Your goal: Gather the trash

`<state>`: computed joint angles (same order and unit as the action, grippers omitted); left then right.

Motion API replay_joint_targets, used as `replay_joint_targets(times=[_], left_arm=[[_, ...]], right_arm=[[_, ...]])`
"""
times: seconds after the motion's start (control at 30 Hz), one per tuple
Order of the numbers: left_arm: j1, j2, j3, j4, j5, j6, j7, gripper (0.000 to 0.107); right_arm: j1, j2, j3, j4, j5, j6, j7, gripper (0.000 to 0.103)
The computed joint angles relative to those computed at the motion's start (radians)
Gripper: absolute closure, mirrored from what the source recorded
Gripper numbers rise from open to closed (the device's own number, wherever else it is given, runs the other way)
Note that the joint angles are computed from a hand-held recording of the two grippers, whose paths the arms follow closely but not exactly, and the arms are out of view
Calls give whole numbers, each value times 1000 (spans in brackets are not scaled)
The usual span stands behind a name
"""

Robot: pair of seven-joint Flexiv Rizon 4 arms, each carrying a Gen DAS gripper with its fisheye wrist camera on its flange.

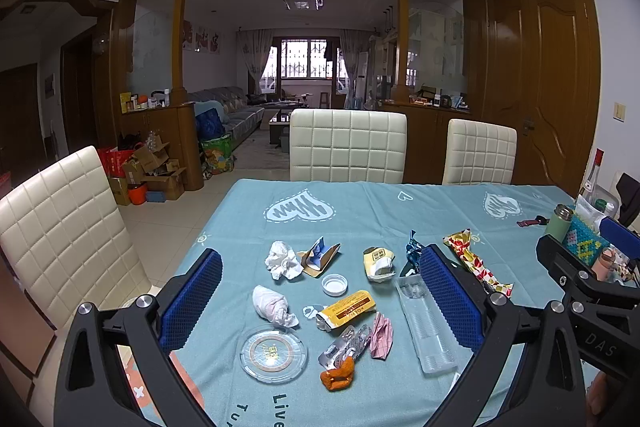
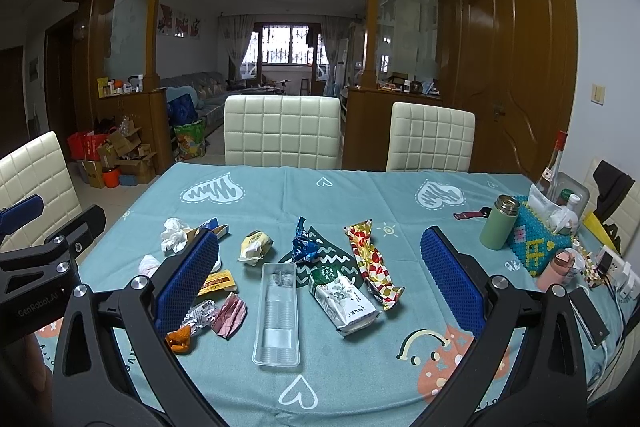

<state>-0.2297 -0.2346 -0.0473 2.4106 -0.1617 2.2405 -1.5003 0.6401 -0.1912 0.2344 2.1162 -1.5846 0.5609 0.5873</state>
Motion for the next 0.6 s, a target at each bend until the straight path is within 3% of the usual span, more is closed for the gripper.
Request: replay_joint_targets(times=[0.6], left_arm=[[-17, -6, 0, 0, -24, 1, 11, 10]], right_arm=[[1, 2, 1, -1, 7, 2, 0, 3]])
